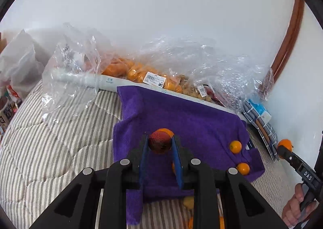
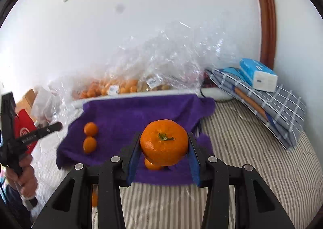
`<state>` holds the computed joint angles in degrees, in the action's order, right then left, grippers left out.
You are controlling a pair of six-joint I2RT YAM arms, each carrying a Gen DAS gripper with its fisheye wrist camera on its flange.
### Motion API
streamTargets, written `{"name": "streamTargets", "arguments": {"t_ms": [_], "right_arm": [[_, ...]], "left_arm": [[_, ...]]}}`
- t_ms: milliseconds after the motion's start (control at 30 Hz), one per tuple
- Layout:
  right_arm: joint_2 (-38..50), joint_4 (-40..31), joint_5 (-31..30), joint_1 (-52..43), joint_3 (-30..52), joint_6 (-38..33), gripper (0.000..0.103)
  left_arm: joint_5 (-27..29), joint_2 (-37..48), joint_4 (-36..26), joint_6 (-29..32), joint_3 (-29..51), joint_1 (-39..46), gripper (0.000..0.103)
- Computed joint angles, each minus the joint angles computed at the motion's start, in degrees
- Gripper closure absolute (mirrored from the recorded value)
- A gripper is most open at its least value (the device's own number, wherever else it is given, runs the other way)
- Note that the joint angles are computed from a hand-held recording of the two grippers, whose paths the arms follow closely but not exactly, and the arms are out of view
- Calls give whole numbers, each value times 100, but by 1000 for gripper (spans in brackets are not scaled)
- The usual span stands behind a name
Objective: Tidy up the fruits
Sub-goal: 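Lower both fruits onto the purple towel and open the right gripper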
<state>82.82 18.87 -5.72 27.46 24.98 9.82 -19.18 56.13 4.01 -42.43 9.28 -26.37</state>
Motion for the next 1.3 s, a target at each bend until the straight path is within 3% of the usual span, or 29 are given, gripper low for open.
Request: {"name": "streamTargets", "arguments": {"t_ms": [200,333,533,700,867,1033,1133,1300], "right_arm": [[1480,125,143,-12,875,-197,60],[2212,183,-160,-133,1133,-78,60],[2584,63,-5,-66,1385,-89,60],[2606,-44,132,-47,1449,-113,60],[2449,186,124,-71,1279,-104,58],[2175,643,146,-68,885,-113,43],[2039,909,398,11,667,-127,42],[1722,1180,707,120,405,56,42]], "left_arm": [[34,1242,1151,155,-41,122,80],[12,1672,1474,274,-84,88,81],[406,2053,1845,242,-72,198,80],[66,2329,1721,207,112,-82,80],[362,2420,1841,103,93,90,80],[344,2628,2061,94,80,66,80],[236,2637,2036,159,113,-38,80],[243,2459,2194,141,-25,-65,62]]}}
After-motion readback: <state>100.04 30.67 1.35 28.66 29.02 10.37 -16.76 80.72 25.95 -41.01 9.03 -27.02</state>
